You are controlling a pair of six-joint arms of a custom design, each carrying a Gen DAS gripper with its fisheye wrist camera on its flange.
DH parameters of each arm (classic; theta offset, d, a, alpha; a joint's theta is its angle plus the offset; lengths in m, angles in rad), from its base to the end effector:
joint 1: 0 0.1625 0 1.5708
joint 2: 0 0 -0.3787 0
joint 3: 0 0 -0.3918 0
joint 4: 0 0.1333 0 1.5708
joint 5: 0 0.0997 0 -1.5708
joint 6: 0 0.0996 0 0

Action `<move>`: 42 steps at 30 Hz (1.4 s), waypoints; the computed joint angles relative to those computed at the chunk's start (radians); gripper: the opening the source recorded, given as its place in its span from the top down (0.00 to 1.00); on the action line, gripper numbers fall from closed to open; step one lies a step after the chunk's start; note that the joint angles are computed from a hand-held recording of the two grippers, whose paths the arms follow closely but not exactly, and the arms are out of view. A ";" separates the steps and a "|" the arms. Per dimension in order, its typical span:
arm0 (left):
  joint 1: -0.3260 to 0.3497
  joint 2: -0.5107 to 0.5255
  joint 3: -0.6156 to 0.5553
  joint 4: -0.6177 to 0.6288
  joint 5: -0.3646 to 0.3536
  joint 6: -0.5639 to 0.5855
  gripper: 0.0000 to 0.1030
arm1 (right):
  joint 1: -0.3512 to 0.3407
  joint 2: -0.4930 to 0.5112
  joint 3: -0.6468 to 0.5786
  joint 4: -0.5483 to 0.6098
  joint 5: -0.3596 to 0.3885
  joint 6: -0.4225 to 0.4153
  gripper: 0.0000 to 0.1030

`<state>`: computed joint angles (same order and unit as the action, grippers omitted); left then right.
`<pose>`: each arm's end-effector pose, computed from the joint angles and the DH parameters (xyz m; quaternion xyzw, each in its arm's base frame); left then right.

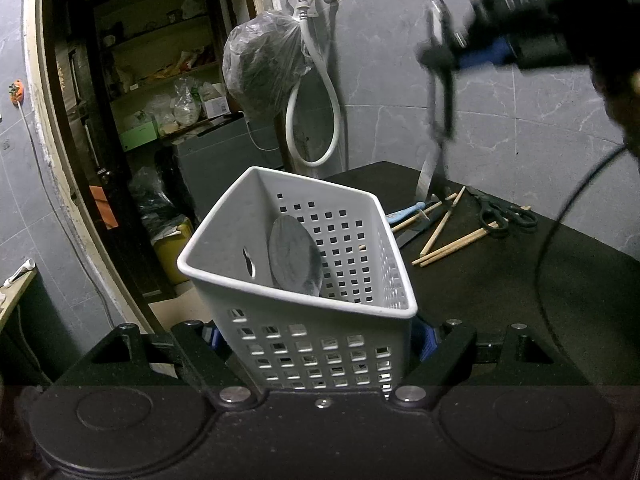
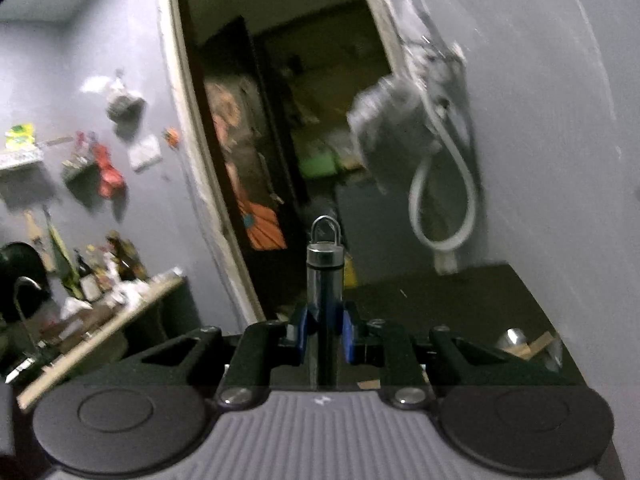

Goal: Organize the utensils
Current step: 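Lift the cylinder with the right gripper above the basket, then lower the cylinder into the basket and open the right gripper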

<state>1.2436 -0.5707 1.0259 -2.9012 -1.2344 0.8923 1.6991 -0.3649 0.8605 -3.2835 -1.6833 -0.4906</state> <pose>-0.1019 -0.8173 0.2111 0.4532 0.7727 -0.3589 0.2621 0.2268 -0.8034 0.1706 0.2189 -0.7901 0.5531 0.1482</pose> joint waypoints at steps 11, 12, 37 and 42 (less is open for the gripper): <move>-0.002 0.002 -0.001 -0.001 0.002 -0.001 0.19 | 0.027 0.104 -0.254 0.152 0.228 -0.043 0.81; -0.002 0.003 -0.002 -0.001 0.002 -0.002 0.19 | 0.027 0.117 -0.278 0.176 0.235 -0.051 0.81; -0.004 0.006 -0.004 -0.003 0.003 -0.004 0.19 | 0.050 0.134 -0.216 0.368 0.066 -0.293 0.80; -0.004 0.006 -0.004 -0.003 0.003 -0.003 0.19 | 0.055 0.132 -0.202 0.378 0.038 -0.295 0.80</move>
